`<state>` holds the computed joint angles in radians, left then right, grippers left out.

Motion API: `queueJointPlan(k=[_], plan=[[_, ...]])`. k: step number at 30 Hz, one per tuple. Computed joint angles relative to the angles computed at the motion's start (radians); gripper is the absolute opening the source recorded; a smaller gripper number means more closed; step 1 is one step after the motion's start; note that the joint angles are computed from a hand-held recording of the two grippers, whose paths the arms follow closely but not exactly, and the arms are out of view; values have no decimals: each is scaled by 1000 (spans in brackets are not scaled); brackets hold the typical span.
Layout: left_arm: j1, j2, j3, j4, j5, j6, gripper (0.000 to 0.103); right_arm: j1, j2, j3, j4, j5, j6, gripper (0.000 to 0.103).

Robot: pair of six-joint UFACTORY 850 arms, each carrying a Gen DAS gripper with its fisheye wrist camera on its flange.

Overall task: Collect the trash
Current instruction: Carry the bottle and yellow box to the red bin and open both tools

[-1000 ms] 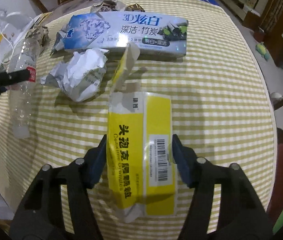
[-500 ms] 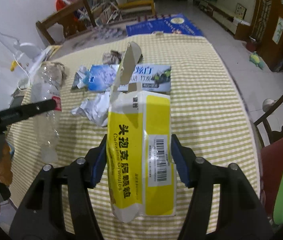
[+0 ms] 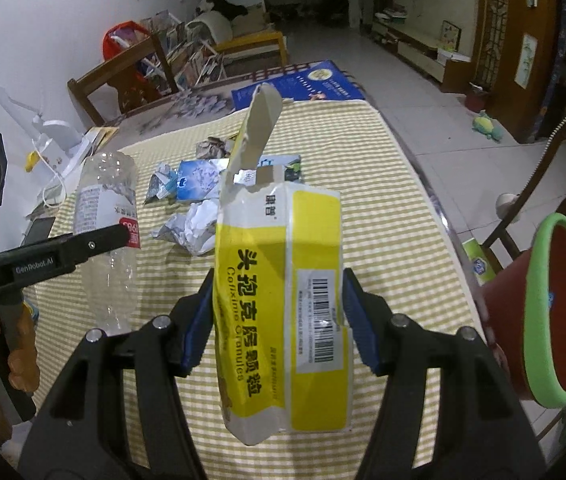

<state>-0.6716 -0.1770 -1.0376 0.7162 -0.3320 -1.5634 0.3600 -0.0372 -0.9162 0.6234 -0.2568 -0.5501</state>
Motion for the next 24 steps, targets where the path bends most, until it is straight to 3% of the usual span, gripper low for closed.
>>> queueJointPlan(k=[24], plan=[[-69, -68, -108, 1, -31, 36, 51, -106, 79, 77, 82, 12, -56, 58]])
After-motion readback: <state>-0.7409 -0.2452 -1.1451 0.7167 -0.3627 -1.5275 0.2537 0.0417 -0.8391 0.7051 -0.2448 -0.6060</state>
